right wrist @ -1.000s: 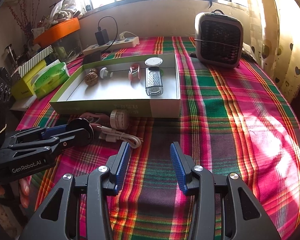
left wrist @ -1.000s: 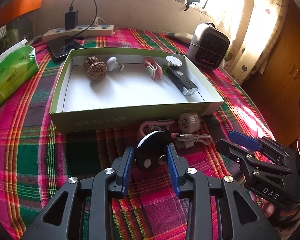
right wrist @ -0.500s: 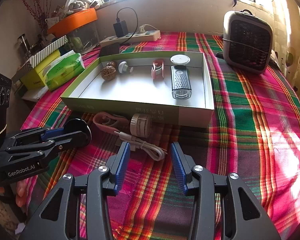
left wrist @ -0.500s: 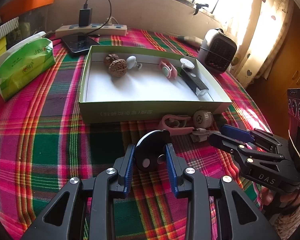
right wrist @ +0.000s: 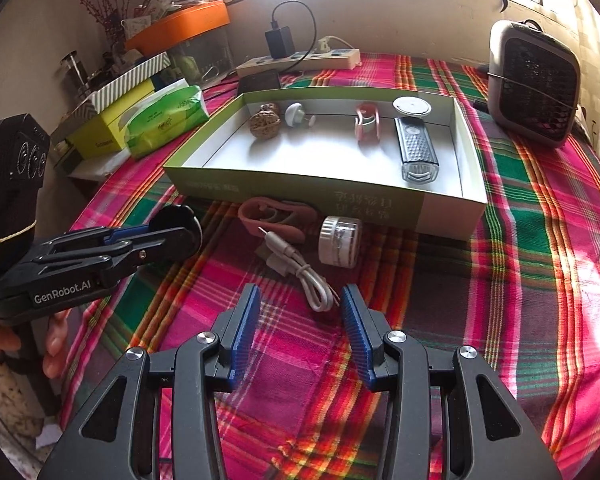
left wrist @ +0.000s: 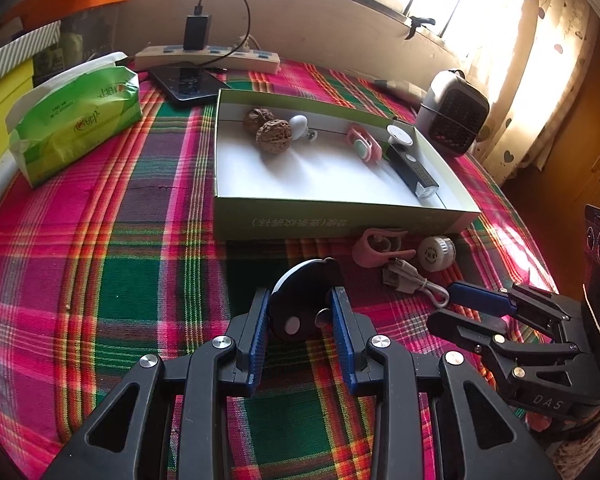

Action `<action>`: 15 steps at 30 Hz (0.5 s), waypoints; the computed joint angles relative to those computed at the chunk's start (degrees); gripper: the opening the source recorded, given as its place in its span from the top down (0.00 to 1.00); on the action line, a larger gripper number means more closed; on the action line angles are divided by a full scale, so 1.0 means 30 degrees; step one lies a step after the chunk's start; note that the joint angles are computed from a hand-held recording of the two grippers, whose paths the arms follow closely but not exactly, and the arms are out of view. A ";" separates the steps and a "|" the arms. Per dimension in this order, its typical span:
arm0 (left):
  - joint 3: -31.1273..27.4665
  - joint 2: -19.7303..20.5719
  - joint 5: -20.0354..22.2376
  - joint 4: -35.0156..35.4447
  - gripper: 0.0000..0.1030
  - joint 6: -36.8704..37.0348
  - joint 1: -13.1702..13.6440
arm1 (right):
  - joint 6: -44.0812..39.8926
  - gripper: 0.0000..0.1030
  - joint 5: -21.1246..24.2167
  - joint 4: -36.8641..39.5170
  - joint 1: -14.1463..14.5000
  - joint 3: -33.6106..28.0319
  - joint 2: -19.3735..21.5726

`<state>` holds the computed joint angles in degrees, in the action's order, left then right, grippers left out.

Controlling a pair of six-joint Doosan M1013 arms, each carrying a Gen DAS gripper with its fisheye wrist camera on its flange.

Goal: Organize objects
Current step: 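Close the right gripper on the white USB cable while the left gripper holds the disc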

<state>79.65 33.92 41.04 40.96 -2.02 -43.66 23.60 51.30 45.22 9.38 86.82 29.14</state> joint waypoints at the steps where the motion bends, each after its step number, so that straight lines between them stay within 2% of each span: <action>1: 0.0049 -0.0020 -0.0034 0.0025 0.72 -0.0035 0.0007 | -0.0080 0.58 0.0395 0.0107 -0.0027 -0.0030 0.0017; 5: 0.0101 -0.0052 -0.0057 0.0047 0.72 -0.0079 0.0009 | -0.0768 0.58 0.1453 0.0375 -0.0039 -0.0023 0.0010; 9: 0.0111 -0.0052 -0.0040 0.0071 0.72 -0.0103 0.0012 | -0.0701 0.58 0.0278 0.0133 0.0125 0.0199 -0.0145; 15: 0.0097 -0.0039 0.0009 0.0072 0.72 -0.0088 0.0020 | -0.0761 0.58 -0.0522 -0.0382 0.0580 0.0043 -0.0035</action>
<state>79.94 33.80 41.07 41.17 -2.28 -43.60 21.32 49.73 44.08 11.12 86.95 29.03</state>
